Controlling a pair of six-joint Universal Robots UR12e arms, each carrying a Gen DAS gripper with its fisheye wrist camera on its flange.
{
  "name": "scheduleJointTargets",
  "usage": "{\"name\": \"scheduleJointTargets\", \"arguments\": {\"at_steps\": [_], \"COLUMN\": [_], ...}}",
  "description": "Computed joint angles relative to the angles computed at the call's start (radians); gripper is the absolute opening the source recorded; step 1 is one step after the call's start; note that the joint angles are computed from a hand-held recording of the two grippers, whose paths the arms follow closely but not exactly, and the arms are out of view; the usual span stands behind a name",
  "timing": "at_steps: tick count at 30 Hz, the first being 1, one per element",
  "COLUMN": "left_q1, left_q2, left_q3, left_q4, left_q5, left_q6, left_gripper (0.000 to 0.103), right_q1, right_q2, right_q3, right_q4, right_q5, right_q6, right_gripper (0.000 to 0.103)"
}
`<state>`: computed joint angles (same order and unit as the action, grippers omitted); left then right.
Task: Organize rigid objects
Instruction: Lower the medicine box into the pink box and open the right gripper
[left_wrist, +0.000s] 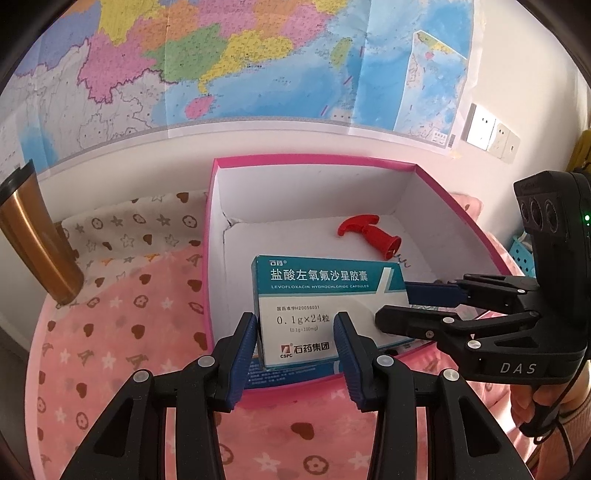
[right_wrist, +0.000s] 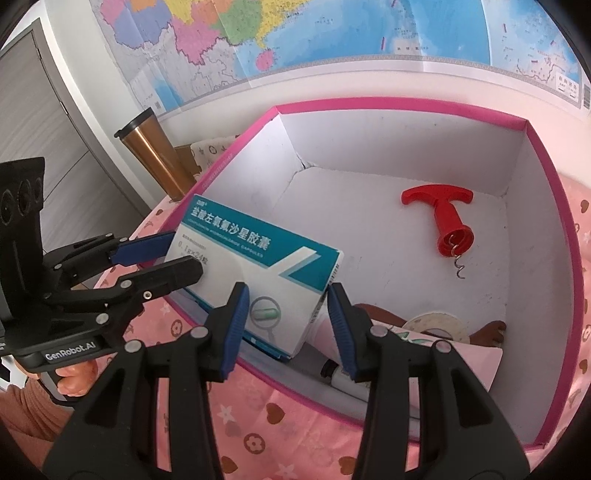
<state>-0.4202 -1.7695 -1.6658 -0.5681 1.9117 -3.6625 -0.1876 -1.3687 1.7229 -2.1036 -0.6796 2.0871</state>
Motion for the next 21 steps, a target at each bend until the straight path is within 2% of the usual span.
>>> {"name": "scheduleJointTargets", "arguments": {"at_steps": [21], "left_q1": [0.002], "left_q2": [-0.011], "left_q3": [0.017], "left_q4": [-0.033], "left_q5": [0.011], "left_q6": [-0.017], "left_gripper": [0.043], "right_q1": [0.012], "right_q2": [0.012], "right_q3": [-0.028], "right_q4": [0.041], "right_q5": [-0.036], "right_q6": [0.013], "right_gripper": [0.048]}}
